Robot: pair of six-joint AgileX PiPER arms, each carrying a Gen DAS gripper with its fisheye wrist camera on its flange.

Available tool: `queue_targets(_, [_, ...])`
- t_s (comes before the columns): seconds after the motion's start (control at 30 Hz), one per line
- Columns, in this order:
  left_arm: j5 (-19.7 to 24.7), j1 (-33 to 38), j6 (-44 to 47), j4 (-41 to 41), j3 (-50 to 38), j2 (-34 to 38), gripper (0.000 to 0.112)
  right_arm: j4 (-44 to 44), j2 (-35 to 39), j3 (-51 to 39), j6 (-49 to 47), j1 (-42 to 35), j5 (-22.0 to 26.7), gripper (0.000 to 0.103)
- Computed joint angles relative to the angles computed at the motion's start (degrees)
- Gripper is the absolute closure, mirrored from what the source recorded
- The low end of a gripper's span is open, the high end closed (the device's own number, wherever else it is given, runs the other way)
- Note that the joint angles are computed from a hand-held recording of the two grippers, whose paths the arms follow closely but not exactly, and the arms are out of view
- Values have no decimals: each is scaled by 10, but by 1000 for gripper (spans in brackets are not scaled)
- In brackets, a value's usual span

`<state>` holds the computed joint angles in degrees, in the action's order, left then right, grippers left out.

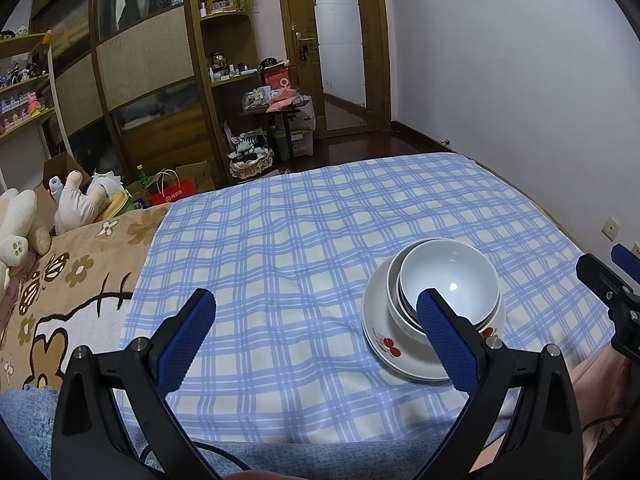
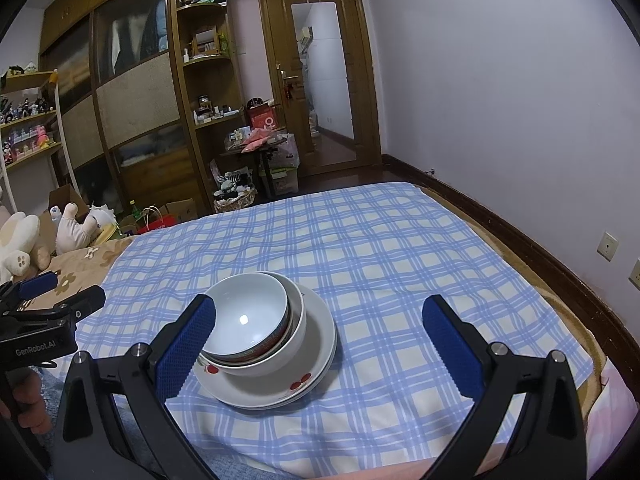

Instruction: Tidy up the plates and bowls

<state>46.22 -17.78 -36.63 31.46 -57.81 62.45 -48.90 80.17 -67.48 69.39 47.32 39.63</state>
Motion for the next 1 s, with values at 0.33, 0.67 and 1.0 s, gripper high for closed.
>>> queue_targets(0.33, [1,-2,-4,4,0,0,13,-2,0,0,1,0,-1,0])
queue_targets(0.67, [2,-3,-2,3,0,0,13,-1,0,0,0,0,0,0])
queue_targets(1.0, [1,-2,1,0,0,-1,13,-1,0,-1,0,0,0,0])
